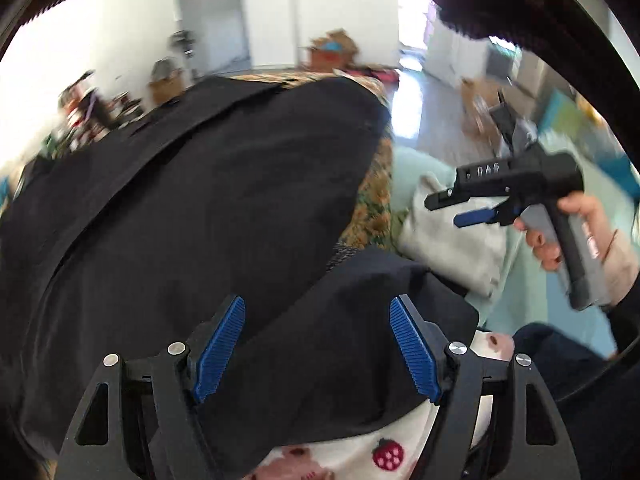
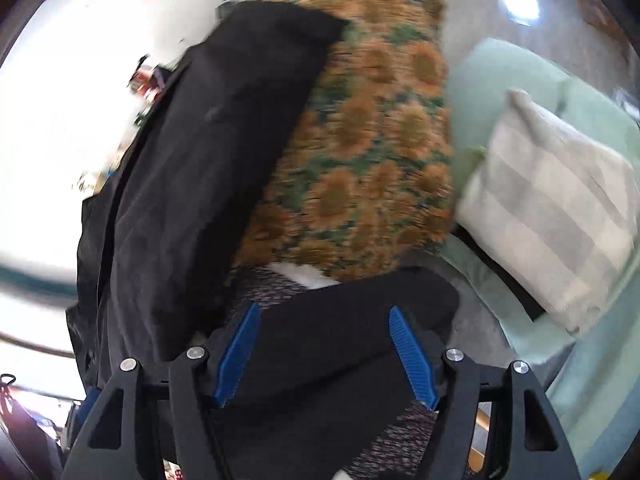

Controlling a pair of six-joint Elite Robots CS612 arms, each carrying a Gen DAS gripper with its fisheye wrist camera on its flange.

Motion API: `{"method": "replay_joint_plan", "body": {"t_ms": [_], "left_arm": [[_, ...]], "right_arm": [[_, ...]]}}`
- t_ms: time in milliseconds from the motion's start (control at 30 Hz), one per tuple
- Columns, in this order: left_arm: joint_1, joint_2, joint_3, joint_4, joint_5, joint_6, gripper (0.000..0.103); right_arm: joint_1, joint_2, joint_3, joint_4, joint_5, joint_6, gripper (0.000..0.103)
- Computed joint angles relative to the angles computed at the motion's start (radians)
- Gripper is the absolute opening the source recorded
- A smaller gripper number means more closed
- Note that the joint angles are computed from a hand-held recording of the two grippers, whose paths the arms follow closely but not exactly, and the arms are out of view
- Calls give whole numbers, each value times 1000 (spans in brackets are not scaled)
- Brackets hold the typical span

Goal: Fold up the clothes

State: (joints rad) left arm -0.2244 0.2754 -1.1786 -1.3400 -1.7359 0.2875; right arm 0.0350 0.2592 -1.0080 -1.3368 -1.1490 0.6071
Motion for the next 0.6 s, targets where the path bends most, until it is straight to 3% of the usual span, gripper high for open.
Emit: {"method": "replay_joint_plan", "body": {"t_ms": [33, 167, 233, 267, 333, 400, 467, 600], "left_arm": [[-1, -13, 34, -15, -2, 22, 76], [12, -64, 173, 129, -75, -63, 75], [17, -78, 226, 182, -104, -100, 64], [20, -61, 203, 175, -117, -97, 59], [28, -23, 144, 145, -153, -82, 27], [42, -2, 111, 124, -226, -130, 11], [51, 18, 80, 103, -275, -166, 8], [44, 34, 41, 105, -247, -142, 7]], "right_arm": [[-6, 9, -17, 10, 3, 19, 72], [-20, 41, -54, 17, 47, 78, 72], [-26, 54, -64, 16, 82, 100, 72], [-27, 56, -64, 17, 94, 104, 72], [-28, 60, -60, 18, 107, 108, 72], [-27, 58, -46, 22, 111, 109, 72], [-24, 54, -23, 23, 133, 107, 72], [-21, 29, 71, -4, 212, 95, 72]]}}
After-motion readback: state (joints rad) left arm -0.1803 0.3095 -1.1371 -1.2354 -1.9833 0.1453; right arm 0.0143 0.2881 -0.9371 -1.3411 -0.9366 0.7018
